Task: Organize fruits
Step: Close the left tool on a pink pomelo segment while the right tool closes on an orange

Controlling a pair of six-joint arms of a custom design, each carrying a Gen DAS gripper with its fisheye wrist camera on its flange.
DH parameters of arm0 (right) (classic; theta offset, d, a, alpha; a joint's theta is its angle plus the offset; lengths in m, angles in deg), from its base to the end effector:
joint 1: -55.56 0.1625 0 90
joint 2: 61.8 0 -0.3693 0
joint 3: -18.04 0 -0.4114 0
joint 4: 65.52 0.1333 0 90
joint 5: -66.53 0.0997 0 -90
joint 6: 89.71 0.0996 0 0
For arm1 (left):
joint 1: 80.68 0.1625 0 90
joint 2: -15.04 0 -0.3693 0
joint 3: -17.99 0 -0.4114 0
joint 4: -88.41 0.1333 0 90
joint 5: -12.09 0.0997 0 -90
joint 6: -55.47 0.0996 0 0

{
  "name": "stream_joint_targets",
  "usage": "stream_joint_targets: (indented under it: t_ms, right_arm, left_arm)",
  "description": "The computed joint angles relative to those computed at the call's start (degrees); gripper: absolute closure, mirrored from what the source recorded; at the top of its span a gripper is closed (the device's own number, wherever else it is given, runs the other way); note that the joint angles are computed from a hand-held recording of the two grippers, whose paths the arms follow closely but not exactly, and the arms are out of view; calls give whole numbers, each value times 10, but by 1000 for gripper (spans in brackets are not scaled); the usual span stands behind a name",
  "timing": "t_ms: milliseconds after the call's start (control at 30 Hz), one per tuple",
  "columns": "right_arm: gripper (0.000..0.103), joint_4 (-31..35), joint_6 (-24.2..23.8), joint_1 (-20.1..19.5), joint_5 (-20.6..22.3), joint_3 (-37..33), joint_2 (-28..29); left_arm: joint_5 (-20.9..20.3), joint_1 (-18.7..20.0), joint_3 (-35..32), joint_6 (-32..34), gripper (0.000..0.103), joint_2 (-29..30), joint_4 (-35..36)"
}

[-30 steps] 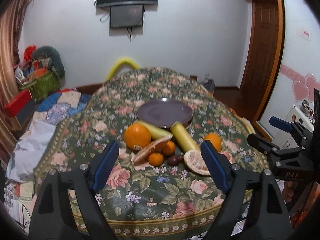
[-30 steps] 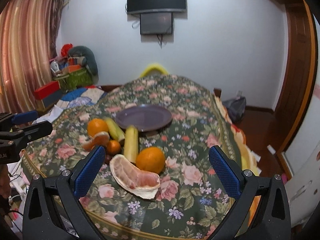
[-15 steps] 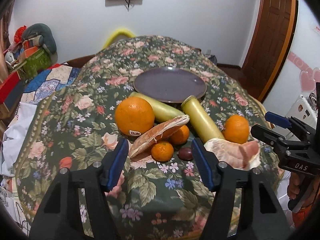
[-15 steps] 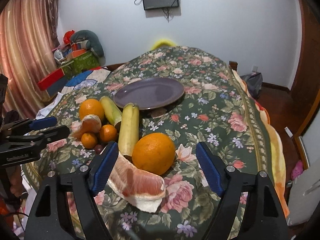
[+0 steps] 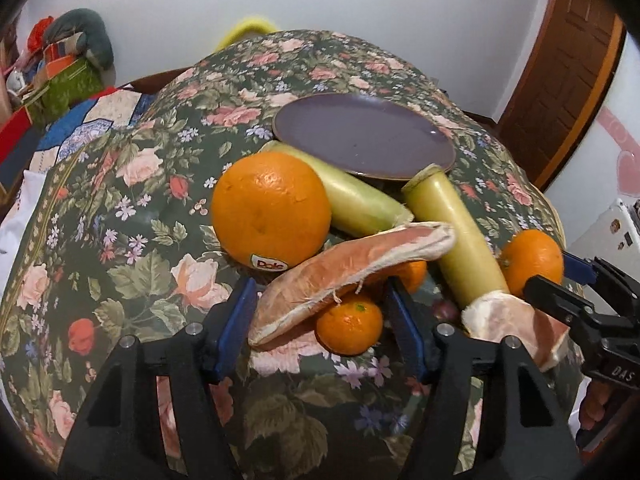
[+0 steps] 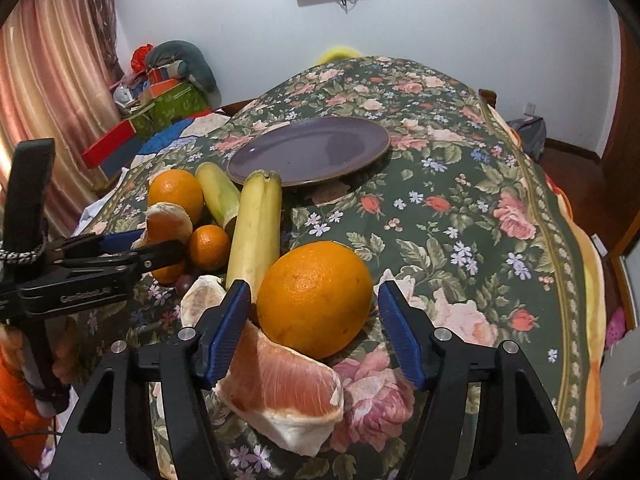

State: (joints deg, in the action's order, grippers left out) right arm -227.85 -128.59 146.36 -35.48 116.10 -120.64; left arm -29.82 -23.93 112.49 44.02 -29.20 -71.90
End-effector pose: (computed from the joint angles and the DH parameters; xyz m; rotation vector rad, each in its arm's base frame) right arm 0.1216 -0.6449 0.1913 0.8317 -2.5524 0.6619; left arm -0.1797 -0.6523 0.0755 0.2651 2.3671 -0.7911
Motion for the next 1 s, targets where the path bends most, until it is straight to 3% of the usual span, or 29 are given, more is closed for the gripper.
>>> stream_joint_targets:
  t_ms: [300,433,567,933,1000]
  right_arm:
    - [44,8,1,-2,0,-13,12]
    - [44,6,-1,-2,0,-13,13]
    - [45,5,2,-1,0,-11,11]
    - [46,0,14,-3,3,4,-5]
    - [46,-3,16,-2,3,7,-10]
  left_arm:
    - [-36,17,-6,-5,38,0,-11]
    - [-34,16,-5,-3,40,1,-16]
    - [-48,16,5,-9,52,-8,-15]
    - [-10,-10,47,-18,56,-40,-8]
    - [-1,-16,64,-21,62,-54,-16]
